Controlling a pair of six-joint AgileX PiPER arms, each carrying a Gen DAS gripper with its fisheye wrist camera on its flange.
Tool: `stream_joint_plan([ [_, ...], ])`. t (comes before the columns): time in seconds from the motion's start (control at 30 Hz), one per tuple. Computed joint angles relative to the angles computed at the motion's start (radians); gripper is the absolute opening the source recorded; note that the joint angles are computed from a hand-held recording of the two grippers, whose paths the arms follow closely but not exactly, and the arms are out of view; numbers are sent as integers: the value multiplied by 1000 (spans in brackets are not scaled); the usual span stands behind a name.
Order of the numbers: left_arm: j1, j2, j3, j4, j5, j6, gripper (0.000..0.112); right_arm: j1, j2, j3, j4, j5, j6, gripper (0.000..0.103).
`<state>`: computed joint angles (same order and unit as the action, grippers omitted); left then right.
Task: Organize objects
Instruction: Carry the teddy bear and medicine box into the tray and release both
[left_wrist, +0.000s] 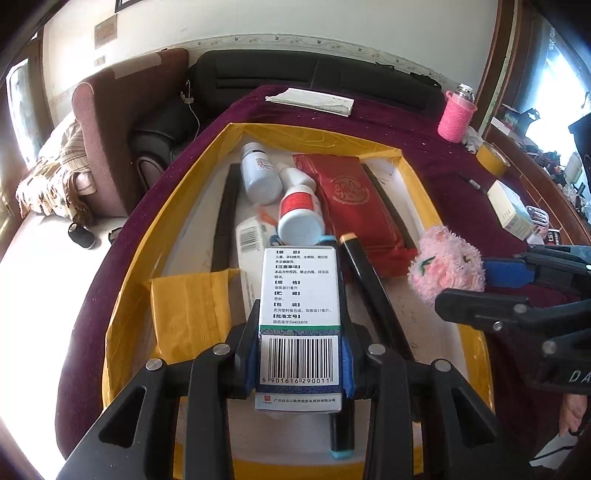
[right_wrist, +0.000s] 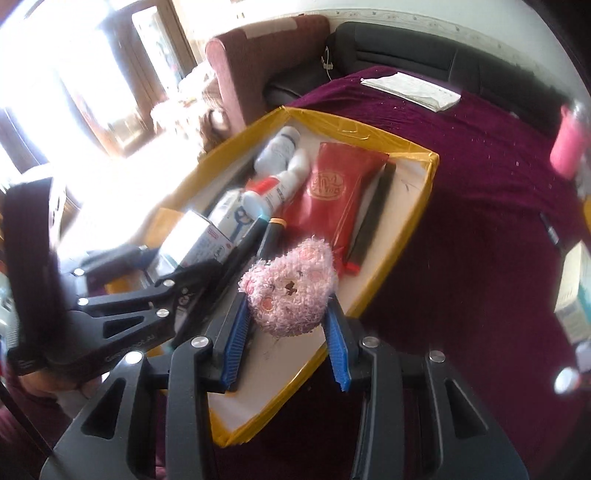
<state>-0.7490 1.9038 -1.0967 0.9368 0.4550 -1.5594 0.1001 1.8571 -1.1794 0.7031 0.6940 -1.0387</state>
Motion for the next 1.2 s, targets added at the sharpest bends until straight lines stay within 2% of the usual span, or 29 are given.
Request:
stream_joint_plan([
  [0.1,19,-39,51,74,-48,-93,30,57,46,-63,-149,-26,141,38],
  [0.3,32,-217,233,413,-91,-469,30,168,87,-106,-394,-32,298,38],
  [0.47,74,-275,279,452,-125,-505,30,197,101,-100,-359,-11,275,38],
  [0.6,71,-241,240,389,-138,-419,30,186,107,-110,-353,3,268,38],
  [0.67,62,-212,211,373,-151,-396,30,183,90,-91,-419,-33,312,39],
  [0.73,61,-179,175,329,-177,-347,30,182,89,-87,-460,-52,332,44],
  [0.8,55,-141,132,253,-191,-263,30,144,70,-76,-376,-28,242,44],
  [0.87,42,-89,66,109,-172,-108,30,113,45,-65,-315,2,192,49],
  [0.97,21,-40,-1,-57,-141,68,30,61,2,-44,-226,40,109,50],
  [1.03,2,-27,-21,-116,-136,137,30,33,-36,-15,-187,36,95,50],
  [1.1,-20,-24,-33,-146,-126,172,30,-48,-74,26,-68,40,13,50],
  [1.2,-33,13,-86,-349,-105,380,30,-168,-82,41,88,98,-68,53],
])
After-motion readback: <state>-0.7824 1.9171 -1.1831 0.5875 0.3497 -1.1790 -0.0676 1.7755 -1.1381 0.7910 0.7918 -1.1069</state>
